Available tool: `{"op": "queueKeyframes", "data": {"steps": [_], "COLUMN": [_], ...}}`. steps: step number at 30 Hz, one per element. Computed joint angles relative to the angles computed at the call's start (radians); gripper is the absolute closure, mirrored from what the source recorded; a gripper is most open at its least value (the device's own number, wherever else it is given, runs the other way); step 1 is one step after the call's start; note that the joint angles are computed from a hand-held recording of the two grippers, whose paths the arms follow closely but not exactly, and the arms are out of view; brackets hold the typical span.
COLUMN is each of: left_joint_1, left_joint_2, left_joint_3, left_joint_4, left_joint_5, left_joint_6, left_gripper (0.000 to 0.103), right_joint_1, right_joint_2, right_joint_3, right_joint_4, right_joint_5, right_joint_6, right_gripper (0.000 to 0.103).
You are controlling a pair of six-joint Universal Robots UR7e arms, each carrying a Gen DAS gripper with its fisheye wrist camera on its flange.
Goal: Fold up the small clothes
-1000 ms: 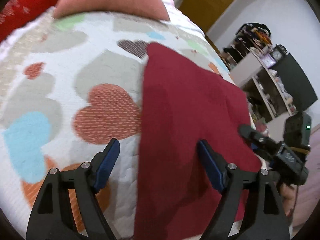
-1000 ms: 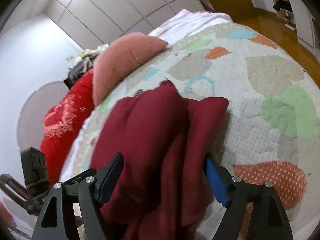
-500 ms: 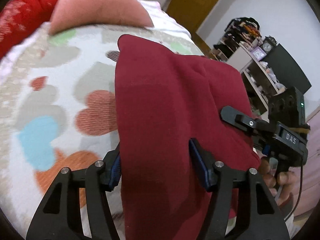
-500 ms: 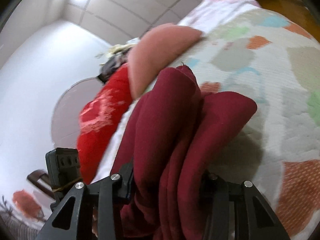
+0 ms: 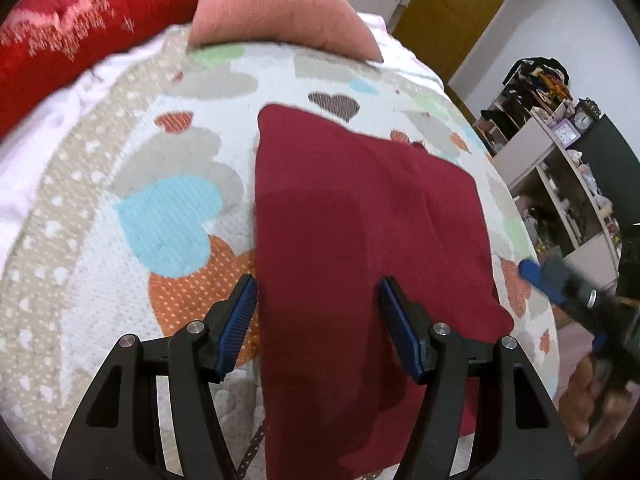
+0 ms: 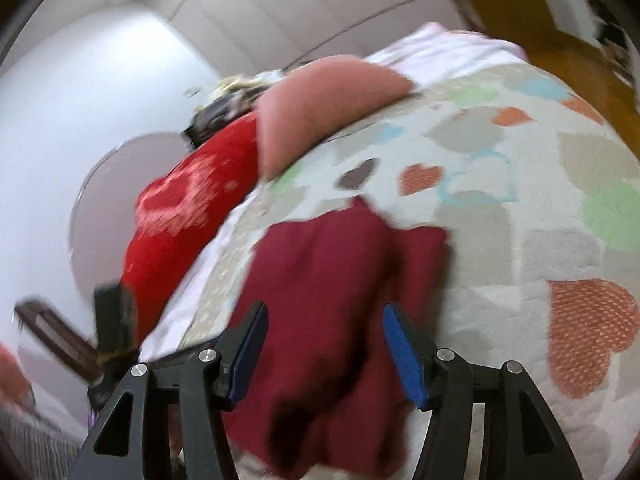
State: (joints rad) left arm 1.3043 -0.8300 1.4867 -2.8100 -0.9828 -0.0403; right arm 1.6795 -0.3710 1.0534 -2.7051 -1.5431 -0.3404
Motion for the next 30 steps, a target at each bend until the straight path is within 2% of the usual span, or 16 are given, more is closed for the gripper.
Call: {"op": "queueKeyframes", "data": {"steps": [1,2,4,5,6,8,9,12,13,15,18,20,23,25,27,30], "left_joint_1": [-0.004,-0.007,-0.014,-0.015,-0.015,-0.018,-0.021,-0.033,-0.037,-0.039,-0.033,-0.033,-0.021,-0.02,-0.019,-0.02], "left_joint_2": [-0.008,-0.017,-0.023,-0.031,-0.032,-0.025,-0.027,-0.024,-0.019,0.006,0.05,0.077,0.075,0.074,0.077,0.079], "left_joint_3": [0.013,0.026,0.032,0.041,0.045,0.03,0.029,0.033,0.032,0.013,-0.02,-0.034,-0.018,-0.016,-0.016,-0.014], "left_joint_4": [-0.012,-0.018,-0.02,-0.025,-0.032,-0.026,-0.03,-0.078,-0.089,-0.075,-0.031,-0.028,-0.067,-0.066,-0.075,-0.083], "left_joint_5": [0.004,0.006,0.018,0.027,0.033,0.04,0.039,0.03,0.029,0.027,0.033,0.084,0.051,0.05,0.047,0.049], "left_joint_6": [0.007,0.009,0.003,-0.001,-0.005,-0.013,-0.012,0.021,0.03,0.04,0.037,0.046,0.046,0.04,0.041,0.043], "left_gripper": [0.04,0.04,0.04,0.04,0.04,0.04,0.04,0.04,0.04,0.039,0.039,0.036,0.031,0.031,0.03,0.029], "right_joint_1": [0.01,0.021,0.044,0.047,0.045,0.029,0.029,0.046,0.06,0.076,0.07,0.047,0.025,0.03,0.05,0.066], "right_joint_2": [0.005,0.013,0.059,0.086,0.095,0.12,0.122,0.086,0.067,0.066,0.109,0.129,0.089,0.061,0.046,0.049], "right_joint_3": [0.001,-0.001,-0.046,-0.069,-0.075,-0.113,-0.113,-0.044,-0.009,0.003,-0.068,-0.108,-0.058,-0.023,0.009,-0.006], "right_joint_4": [0.023,0.034,0.04,0.033,0.031,0.062,0.055,-0.064,-0.134,-0.2,-0.149,-0.051,-0.065,-0.103,-0.2,-0.173], "right_joint_5": [-0.012,-0.056,-0.194,-0.24,-0.246,-0.188,-0.189,-0.192,-0.215,-0.278,-0.351,-0.343,-0.275,-0.268,-0.279,-0.218], "right_joint_6": [-0.023,-0.03,-0.018,-0.009,0.002,0.019,0.016,-0.074,-0.13,-0.19,-0.168,-0.127,-0.054,-0.03,-0.077,-0.158], "right_gripper": [0.045,0.045,0.045,0.051,0.061,0.075,0.082,0.086,0.086,0.086,0.086,0.086,0.079,0.076,0.076,0.076]}}
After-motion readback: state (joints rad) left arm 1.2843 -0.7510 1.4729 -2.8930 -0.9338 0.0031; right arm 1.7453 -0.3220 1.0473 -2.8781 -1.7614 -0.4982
